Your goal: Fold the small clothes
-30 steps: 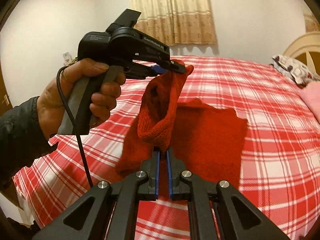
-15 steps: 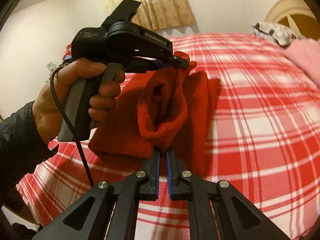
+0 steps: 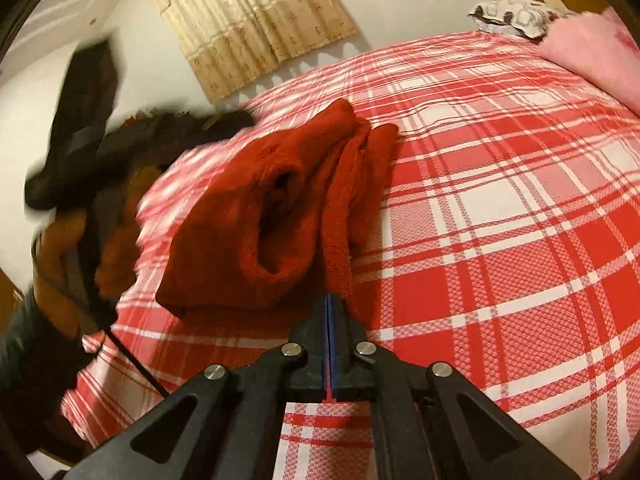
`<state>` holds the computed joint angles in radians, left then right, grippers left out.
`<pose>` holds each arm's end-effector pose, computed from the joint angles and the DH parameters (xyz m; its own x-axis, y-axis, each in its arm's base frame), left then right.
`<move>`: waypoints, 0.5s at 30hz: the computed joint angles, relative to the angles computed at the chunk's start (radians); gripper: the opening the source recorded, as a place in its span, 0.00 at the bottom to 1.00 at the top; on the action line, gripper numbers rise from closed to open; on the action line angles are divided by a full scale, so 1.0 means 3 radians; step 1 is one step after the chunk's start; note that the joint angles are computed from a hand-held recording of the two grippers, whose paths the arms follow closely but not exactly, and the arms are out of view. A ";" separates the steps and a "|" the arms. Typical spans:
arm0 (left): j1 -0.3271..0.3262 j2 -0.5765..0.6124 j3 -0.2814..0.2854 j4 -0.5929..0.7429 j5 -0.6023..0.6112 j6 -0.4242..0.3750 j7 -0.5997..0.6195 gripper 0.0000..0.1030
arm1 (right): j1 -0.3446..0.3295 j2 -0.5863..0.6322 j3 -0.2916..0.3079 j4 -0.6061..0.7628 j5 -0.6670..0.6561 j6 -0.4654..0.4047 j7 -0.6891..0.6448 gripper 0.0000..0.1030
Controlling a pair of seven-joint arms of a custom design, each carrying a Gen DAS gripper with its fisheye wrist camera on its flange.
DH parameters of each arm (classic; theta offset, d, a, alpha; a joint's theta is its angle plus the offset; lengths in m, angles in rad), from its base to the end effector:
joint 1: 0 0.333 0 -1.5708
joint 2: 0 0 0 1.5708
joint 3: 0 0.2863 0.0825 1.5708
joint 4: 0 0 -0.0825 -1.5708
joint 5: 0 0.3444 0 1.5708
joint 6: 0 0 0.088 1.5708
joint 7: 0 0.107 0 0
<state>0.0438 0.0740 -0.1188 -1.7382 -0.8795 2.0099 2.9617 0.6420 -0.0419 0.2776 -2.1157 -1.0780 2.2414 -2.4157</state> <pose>0.5651 -0.0863 0.5442 -0.9255 -0.3675 0.0912 -0.3068 0.5866 -0.7495 0.3371 0.4021 0.4508 -0.4671 -0.7781 -0.4200 -0.4243 0.6140 -0.6656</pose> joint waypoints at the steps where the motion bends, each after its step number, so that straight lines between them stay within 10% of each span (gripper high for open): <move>1: 0.0025 -0.0026 0.0022 -0.0066 -0.0032 0.0083 0.0093 0.64 | 0.0004 -0.0023 0.0007 -0.0018 -0.0015 -0.0039 0.0052 0.09; 4: 0.0089 -0.0106 0.0082 -0.0274 -0.0111 0.0326 0.0370 0.70 | 0.0007 -0.0157 0.0047 -0.0077 -0.0137 -0.0190 0.0265 0.53; 9: 0.0145 -0.0116 0.0143 -0.0423 -0.0106 0.0354 0.0528 0.74 | -0.0078 -0.0121 0.0018 0.0255 -0.0023 -0.0326 -0.0339 0.53; 15: 0.0189 -0.0125 0.0157 -0.0486 -0.0100 0.0227 0.0452 0.74 | -0.0374 0.0166 -0.0286 0.0545 0.0283 0.0348 -0.1038 0.52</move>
